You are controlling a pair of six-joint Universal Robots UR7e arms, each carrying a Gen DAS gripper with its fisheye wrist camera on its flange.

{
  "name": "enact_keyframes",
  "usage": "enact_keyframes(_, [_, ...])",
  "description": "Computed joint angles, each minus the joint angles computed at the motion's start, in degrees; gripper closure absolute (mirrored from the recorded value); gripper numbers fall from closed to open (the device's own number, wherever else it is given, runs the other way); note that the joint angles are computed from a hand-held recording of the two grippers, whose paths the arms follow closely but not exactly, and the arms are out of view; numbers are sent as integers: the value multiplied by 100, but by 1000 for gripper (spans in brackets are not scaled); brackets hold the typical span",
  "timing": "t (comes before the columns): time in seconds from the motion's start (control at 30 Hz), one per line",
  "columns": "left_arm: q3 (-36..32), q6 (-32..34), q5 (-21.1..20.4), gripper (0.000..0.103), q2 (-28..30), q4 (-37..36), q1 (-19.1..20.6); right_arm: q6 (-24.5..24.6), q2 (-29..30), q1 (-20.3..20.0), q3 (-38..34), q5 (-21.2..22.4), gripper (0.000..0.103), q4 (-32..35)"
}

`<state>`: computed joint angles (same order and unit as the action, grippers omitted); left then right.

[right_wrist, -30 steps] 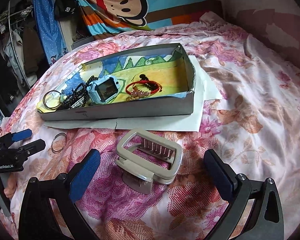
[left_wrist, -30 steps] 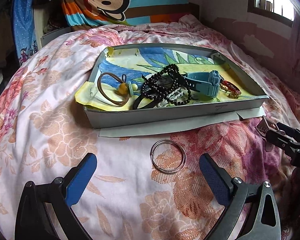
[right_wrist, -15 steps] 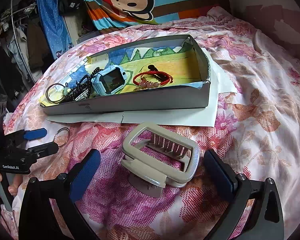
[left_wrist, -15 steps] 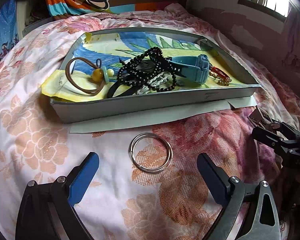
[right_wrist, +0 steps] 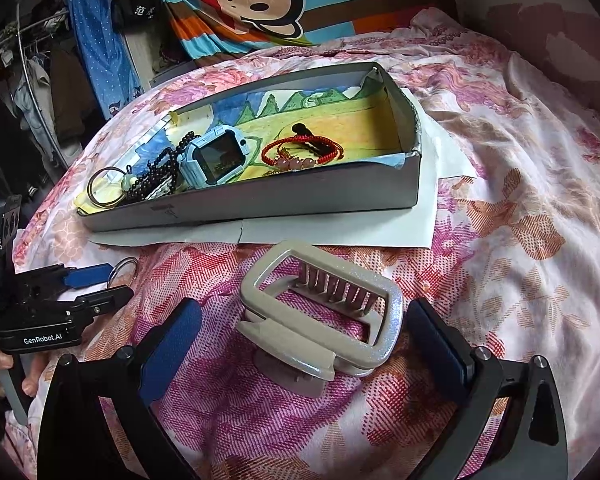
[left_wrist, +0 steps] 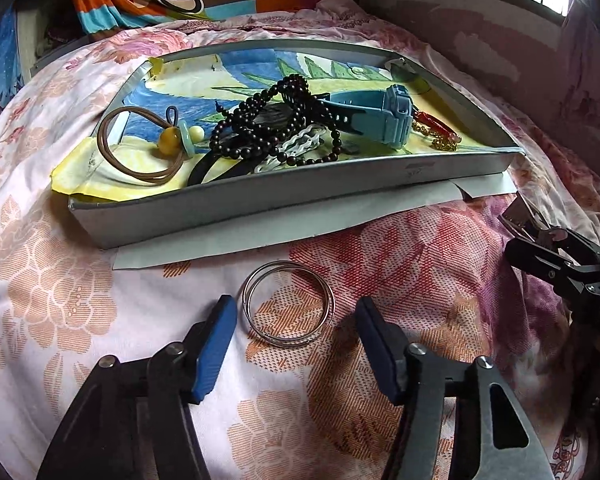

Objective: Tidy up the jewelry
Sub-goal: 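Grasp the silver ring with the left tool while the right tool grasps the beige claw clip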

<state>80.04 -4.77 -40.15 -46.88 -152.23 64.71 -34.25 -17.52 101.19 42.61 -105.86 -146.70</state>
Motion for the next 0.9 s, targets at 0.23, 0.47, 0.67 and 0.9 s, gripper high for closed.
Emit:
enact_keyframes(0.23, [8, 19, 25, 60, 8, 4, -5, 44, 5, -12, 11, 9, 20, -87])
enact_keyframes(0.47, [75, 83, -95, 61, -30, -123, 1, 69, -48, -30, 118, 85, 44, -187])
enact_keyframes(0.67, [128, 182, -231, 61, -61, -264, -1, -56, -136, -26, 301, 253, 44, -332])
enact_keyframes(0.9, [309, 733, -410, 61, -105, -1018, -96, -619, -362, 62, 804, 606, 44, -842])
